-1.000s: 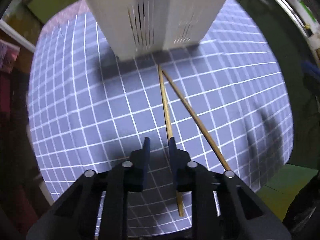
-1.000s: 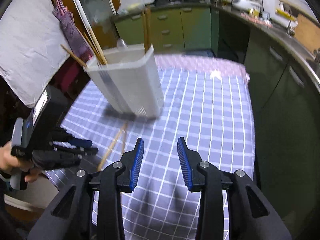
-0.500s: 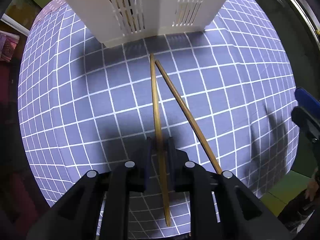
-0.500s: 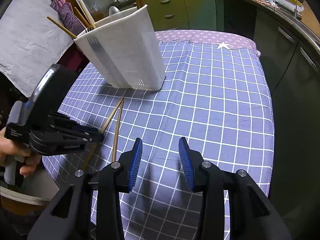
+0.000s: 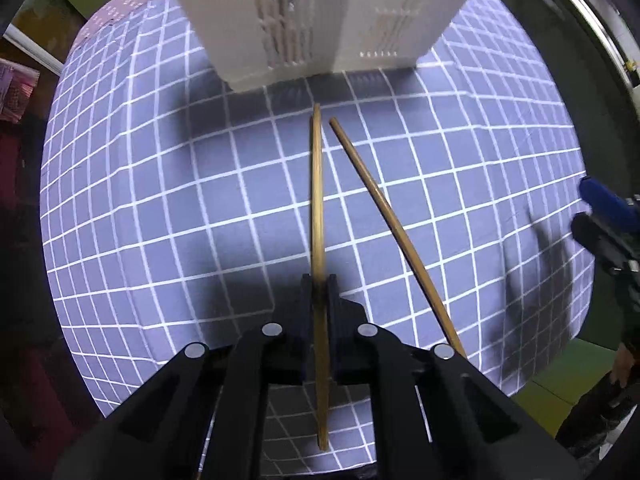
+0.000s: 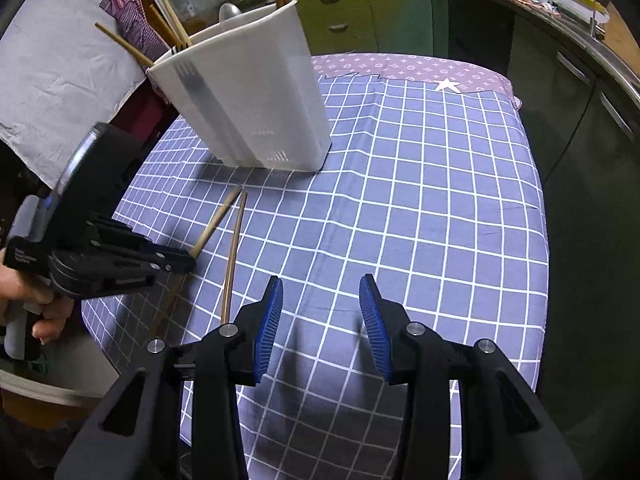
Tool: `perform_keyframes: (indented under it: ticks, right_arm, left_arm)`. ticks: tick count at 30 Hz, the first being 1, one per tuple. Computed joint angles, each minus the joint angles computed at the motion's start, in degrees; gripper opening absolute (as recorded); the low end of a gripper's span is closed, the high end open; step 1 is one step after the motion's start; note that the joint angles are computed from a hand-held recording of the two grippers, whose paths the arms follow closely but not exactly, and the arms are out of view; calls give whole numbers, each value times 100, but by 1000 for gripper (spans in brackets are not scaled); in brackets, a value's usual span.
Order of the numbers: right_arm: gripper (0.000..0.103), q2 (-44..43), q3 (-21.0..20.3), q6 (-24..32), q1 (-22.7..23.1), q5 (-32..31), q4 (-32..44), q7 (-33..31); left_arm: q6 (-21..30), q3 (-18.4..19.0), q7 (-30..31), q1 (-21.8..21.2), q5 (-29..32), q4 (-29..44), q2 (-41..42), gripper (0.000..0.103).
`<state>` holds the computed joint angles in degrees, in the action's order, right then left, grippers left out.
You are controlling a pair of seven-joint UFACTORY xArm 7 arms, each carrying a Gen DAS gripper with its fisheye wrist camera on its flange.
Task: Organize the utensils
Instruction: 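Grasp another bamboo chopstick from the table with the left tool, then grasp the last bamboo chopstick with the right tool while the left holds its chopstick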
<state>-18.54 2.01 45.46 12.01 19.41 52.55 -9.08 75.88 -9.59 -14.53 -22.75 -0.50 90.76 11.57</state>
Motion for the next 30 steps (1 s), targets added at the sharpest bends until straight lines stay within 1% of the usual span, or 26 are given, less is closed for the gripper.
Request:
perform_keyframes:
  ticks: [3,6,8,11,14,15,16,17,20,23,26,30]
  right_arm:
    - [40,161,77,141,48,-78,158,14]
    - [40,462,189,407,123,-189,450,24]
    - [40,774,273,677,181,-244,763,43]
    - [40,1146,425,902,241,-457,1147,171]
    - [40,1586,551,1173,338,-600,1642,274]
    - [38,1715,593,1257,374,-692,1795,340]
    - [35,1841,628,1332,410,-798,1939,392]
    - [31,1994,671,1447,459,-945,2120,466]
    - [26,2349,735,1699,597,-1322,2506,694]
    - [25,2586,748,1884,711,-1604,2776,899]
    - [20,2780,743,2053,791,-1776,3002,1037]
    - [20,2998,731,2245,867,-1891,3212,1162]
  left_arm:
    - [-333,29,122,80,1,-331,-419,7]
    - [-643,39,261,171,-2,-663,-853,7]
    - [-793,54,392,254,-128,-878,-1158,7]
    - [-1043,103,615,387,-344,-1264,-1641,7]
    - [-1243,114,724,477,-424,-1429,-1891,7]
    - [-1302,127,759,508,-461,-1505,-1971,7]
    - [-1356,149,813,537,-522,-1594,-2066,7]
    - [-1384,167,862,567,-560,-1618,-2083,7]
    - [-1466,201,993,628,-687,-1761,-2200,7]
    - [-1505,199,1063,651,-770,-1833,-2292,7]
    - [-1583,194,1160,659,-814,-1923,-2388,7]
    - [-1620,178,1218,647,-853,-2022,-2499,7]
